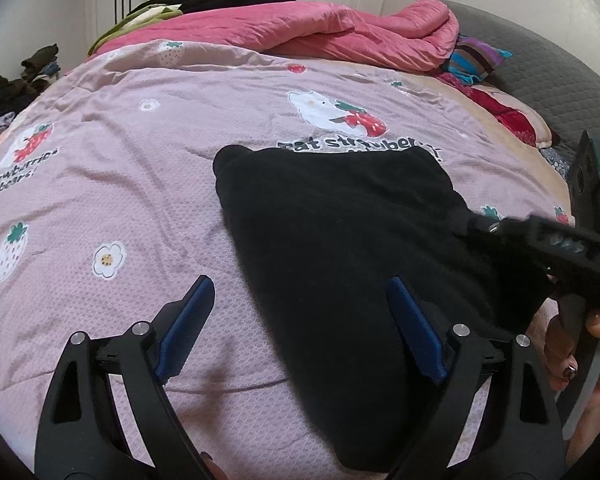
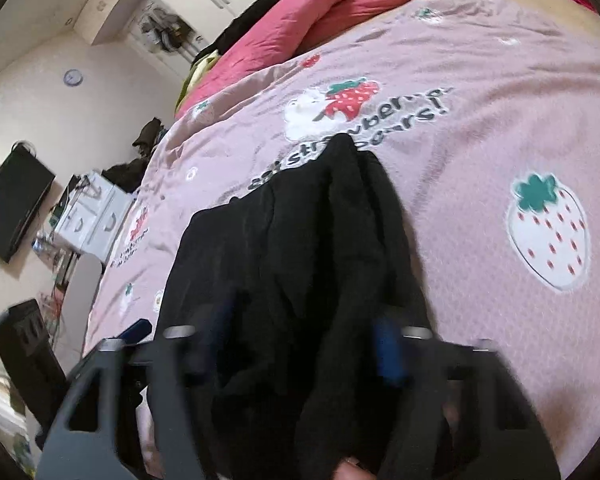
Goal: Fold small clothes
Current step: 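Lower the sweatshirt onto the bedspread and open both grippers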
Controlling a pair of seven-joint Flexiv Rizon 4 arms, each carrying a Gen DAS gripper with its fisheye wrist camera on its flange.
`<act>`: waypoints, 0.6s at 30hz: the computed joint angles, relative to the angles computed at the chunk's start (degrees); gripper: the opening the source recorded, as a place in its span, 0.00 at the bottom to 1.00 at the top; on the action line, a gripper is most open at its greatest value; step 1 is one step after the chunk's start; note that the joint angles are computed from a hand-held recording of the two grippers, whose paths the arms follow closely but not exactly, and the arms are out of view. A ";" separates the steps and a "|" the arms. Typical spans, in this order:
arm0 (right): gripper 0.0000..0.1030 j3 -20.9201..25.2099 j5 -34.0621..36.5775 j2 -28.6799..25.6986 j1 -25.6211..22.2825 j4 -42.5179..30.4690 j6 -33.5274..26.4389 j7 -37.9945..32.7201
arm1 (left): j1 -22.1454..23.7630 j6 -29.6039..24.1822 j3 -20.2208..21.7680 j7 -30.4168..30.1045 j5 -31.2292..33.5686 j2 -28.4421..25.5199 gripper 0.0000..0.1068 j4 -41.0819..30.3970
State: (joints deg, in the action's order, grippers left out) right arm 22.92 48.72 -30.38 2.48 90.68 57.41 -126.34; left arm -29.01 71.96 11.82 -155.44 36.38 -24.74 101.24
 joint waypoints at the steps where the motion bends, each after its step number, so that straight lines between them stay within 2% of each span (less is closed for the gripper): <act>1: 0.22 0.34 0.45 0.16 -0.06 0.22 1.12 -1.47 | 0.17 0.13 -0.24 0.26 -0.18 -0.11 0.76 -0.05; 5: 0.20 3.03 5.54 1.88 -2.63 0.41 4.42 -10.93 | 0.19 1.14 -0.51 0.64 -0.56 -0.27 0.76 -0.27; 6: 0.20 2.44 5.46 2.12 -1.77 0.76 6.05 -11.71 | 0.33 2.07 -0.72 0.89 -0.80 -0.31 0.76 -0.19; 8: 0.20 -0.01 2.10 2.17 1.36 2.26 9.91 -9.72 | 1.39 4.11 -2.06 2.73 -2.75 -0.88 0.76 0.24; 10: 0.20 -2.22 -2.48 0.46 3.61 2.79 10.75 -4.49 | 1.38 4.27 -2.40 4.79 -4.86 -1.87 0.76 0.14; 14: 0.22 1.05 -2.10 -1.85 -0.48 1.20 8.80 -3.43 | 0.16 5.79 -1.08 5.65 -7.74 -3.02 0.76 0.42; 18: 0.31 1.85 -2.63 -1.78 -0.73 2.44 11.64 -3.28 | -1.28 5.62 0.43 6.68 -9.00 -3.10 0.76 0.33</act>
